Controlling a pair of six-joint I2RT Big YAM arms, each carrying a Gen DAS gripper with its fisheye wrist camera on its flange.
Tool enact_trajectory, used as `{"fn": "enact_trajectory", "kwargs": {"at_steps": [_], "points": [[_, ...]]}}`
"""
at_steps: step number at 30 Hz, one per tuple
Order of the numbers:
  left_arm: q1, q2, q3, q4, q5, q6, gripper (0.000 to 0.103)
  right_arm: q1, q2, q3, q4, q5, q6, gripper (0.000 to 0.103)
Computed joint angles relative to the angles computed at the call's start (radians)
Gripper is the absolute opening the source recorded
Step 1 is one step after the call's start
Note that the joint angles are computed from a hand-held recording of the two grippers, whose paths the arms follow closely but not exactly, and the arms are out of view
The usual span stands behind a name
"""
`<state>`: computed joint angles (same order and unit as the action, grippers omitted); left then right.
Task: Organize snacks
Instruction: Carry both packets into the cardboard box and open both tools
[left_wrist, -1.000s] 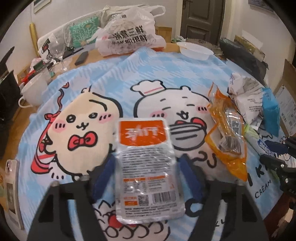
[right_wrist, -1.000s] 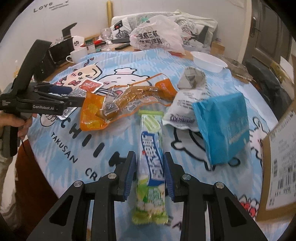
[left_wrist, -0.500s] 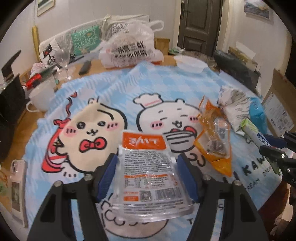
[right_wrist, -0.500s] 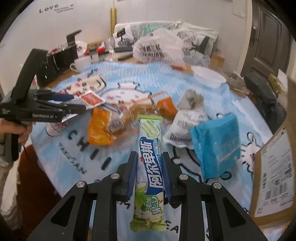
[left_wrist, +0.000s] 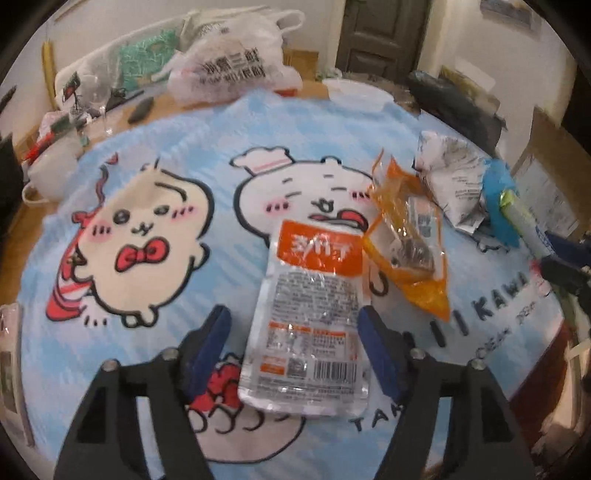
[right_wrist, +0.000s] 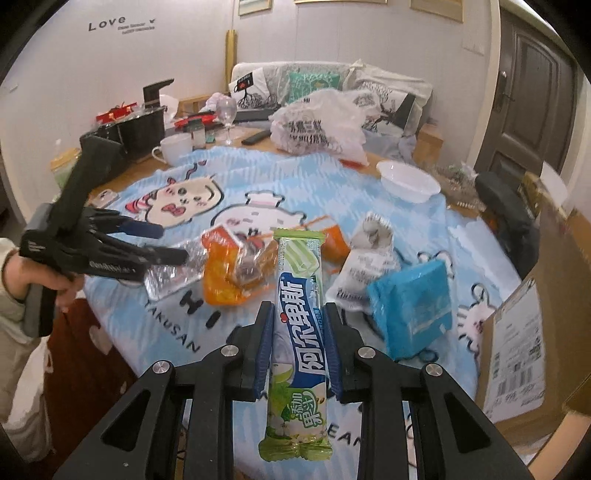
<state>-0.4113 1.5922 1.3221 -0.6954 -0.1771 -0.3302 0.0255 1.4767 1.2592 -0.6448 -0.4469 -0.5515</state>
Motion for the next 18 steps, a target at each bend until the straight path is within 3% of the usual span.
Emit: {"fn": "enact_trajectory", "kwargs": {"at_steps": [3, 7, 9, 18], "points": [[-0.007, 0.02, 0.021, 0.003, 0.023, 0.002, 0.074, -0.01, 0.019, 0.002, -0.012, -0.006, -0.002, 0.021], [-0.025, 0.052, 0.051, -0.005, -0.032, 0.038, 0.074, -0.016, 0.045, 0.01, -0.022, -0.013, 0.0, 0.021], [-0.027, 0.05, 0.045, 0.014, -0.041, 0.046, 0.066, -0.017, 0.057, 0.016, -0.03, -0.019, 0.001, 0.021], [-0.022, 0.022, 0.01, 0.037, -0.054, 0.036, 0.065, -0.015, 0.078, 0.031, -0.035, -0.023, 0.002, 0.021]]}}
